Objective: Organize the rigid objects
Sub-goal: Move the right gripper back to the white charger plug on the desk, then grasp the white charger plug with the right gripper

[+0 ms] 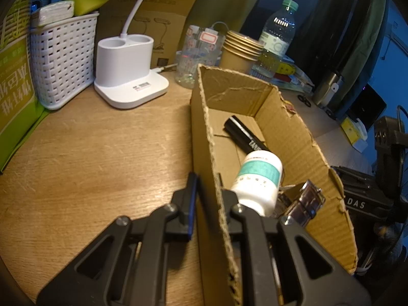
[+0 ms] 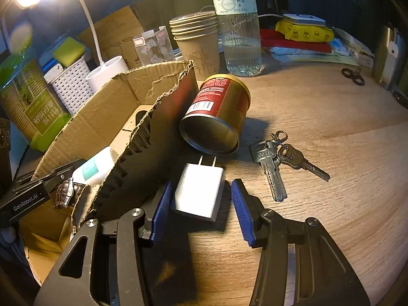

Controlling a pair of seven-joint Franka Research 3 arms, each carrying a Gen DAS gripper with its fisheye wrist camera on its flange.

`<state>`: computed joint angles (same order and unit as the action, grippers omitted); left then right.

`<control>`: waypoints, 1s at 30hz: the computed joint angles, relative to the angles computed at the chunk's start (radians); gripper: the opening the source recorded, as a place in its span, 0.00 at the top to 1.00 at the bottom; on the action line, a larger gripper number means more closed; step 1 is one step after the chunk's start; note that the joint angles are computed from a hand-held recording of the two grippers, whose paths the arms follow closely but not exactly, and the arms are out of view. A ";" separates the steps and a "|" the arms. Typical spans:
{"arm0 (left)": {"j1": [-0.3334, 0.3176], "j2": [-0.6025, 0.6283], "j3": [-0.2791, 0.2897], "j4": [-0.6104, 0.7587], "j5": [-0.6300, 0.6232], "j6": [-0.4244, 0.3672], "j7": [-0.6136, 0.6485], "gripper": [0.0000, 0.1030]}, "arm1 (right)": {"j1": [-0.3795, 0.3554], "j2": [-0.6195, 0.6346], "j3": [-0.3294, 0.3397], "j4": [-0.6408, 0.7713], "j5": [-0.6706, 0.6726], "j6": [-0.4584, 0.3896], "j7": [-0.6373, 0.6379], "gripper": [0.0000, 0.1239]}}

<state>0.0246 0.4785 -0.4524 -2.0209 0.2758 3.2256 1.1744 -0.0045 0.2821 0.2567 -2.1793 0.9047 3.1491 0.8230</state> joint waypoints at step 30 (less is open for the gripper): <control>0.005 0.004 -0.009 0.005 -0.004 -0.006 0.010 0.88 | 0.212 -0.099 -0.252 -0.164 -0.467 0.169 0.428 0.69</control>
<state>0.0294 0.4825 -0.4613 -2.0160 0.2715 3.2193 1.1845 0.2073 0.1836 0.0048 -2.3429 0.4377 3.3182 1.2514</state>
